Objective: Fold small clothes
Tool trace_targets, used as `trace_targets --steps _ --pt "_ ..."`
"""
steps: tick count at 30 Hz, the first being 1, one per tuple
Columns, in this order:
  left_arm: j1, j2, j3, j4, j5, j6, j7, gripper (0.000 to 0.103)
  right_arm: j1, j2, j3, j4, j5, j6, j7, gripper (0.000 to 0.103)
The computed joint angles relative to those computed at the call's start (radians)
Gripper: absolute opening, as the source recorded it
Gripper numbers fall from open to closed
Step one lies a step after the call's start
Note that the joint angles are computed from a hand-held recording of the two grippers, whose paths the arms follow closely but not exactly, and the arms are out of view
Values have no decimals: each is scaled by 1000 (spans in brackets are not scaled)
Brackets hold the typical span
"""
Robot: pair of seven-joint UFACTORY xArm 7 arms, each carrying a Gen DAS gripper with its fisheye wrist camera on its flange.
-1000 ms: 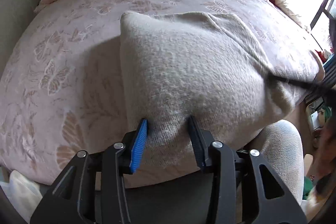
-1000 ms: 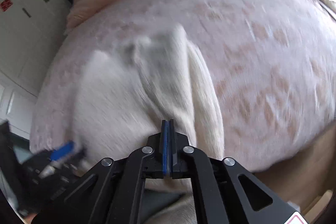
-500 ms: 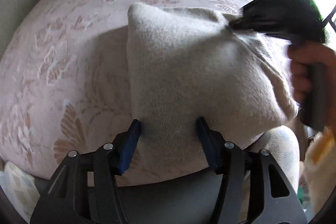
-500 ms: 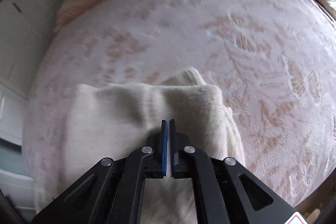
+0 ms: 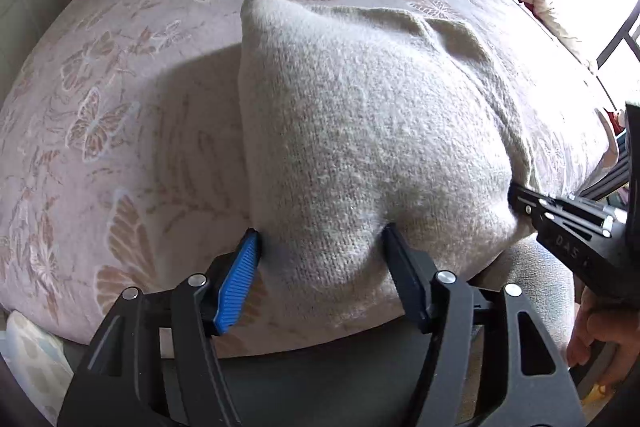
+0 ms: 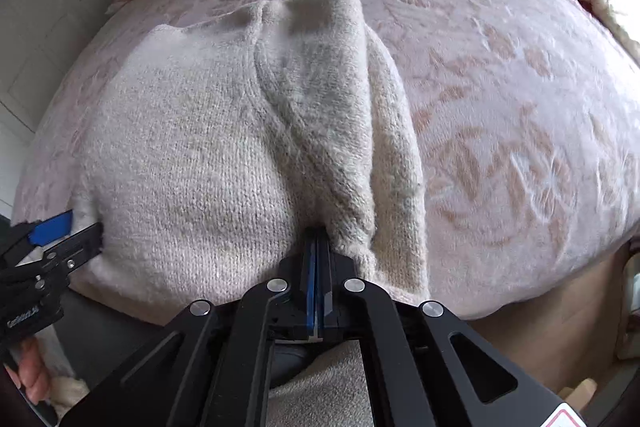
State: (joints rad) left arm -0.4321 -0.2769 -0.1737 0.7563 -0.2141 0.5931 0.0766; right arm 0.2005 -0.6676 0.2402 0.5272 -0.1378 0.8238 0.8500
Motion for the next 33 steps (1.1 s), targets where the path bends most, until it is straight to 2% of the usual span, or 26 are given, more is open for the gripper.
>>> trace_targets --steps 1,3,4,5,6,7,8,9,11,15,19,21,22,23,24,25,26,28,30,31,33 --pt "0 1 1 5 -3 5 -1 61 7 -14 -10 7 8 16 -10 0" --pt "-12 -10 36 20 -82 37 27 63 15 -74 -33 -13 35 -2 -13 0" --pt "-16 -19 53 22 -126 47 45 70 22 -124 -43 -35 57 -18 -7 2" --pt "-23 -33 82 22 -197 53 73 75 20 -179 -56 -59 76 -36 1 12" --pt "-21 -45 94 17 -242 45 84 85 5 -206 -56 -67 79 -35 7 26" --pt "-13 -52 96 14 -266 29 82 89 -25 -208 -38 -61 62 -24 19 68" --pt "-7 -43 100 21 -286 12 84 89 -62 -210 -16 -56 28 -18 29 78" --pt "-1 -32 96 30 -288 12 83 90 -77 -205 -18 -60 10 -35 18 78" --pt "13 24 87 72 -284 34 70 91 -66 -173 -76 -80 37 -106 -26 78" --pt "34 137 65 147 -308 93 60 91 7 -48 -213 -113 194 -260 -143 78" --pt "43 198 34 165 -341 73 81 97 29 3 -253 -187 331 -417 -173 92" --pt "52 226 28 178 -359 79 74 98 38 -17 -241 -218 375 -465 -157 95" --pt "57 236 28 186 -385 96 81 98 34 -10 -234 -212 377 -459 -156 94" --pt "63 241 27 188 -401 105 85 98 34 -7 -233 -208 379 -454 -160 89" --pt "71 250 29 197 -418 121 94 98 65 -1 -263 -210 406 -476 -186 78" --pt "77 259 28 210 -433 143 108 94 125 -1 -319 -219 470 -515 -230 54" --pt "82 259 26 216 -447 159 128 88 144 -5 -336 -220 501 -525 -232 46" --pt "95 253 28 235 -446 202 145 69 111 -24 -300 -204 496 -488 -216 37" --pt "106 236 33 244 -468 230 162 54 82 -55 -250 -192 486 -462 -174 34" --pt "111 220 37 243 -479 244 174 50 74 -70 -229 -184 479 -449 -155 33" --pt "121 179 48 244 -475 274 189 48 72 -100 -183 -158 467 -410 -104 33"
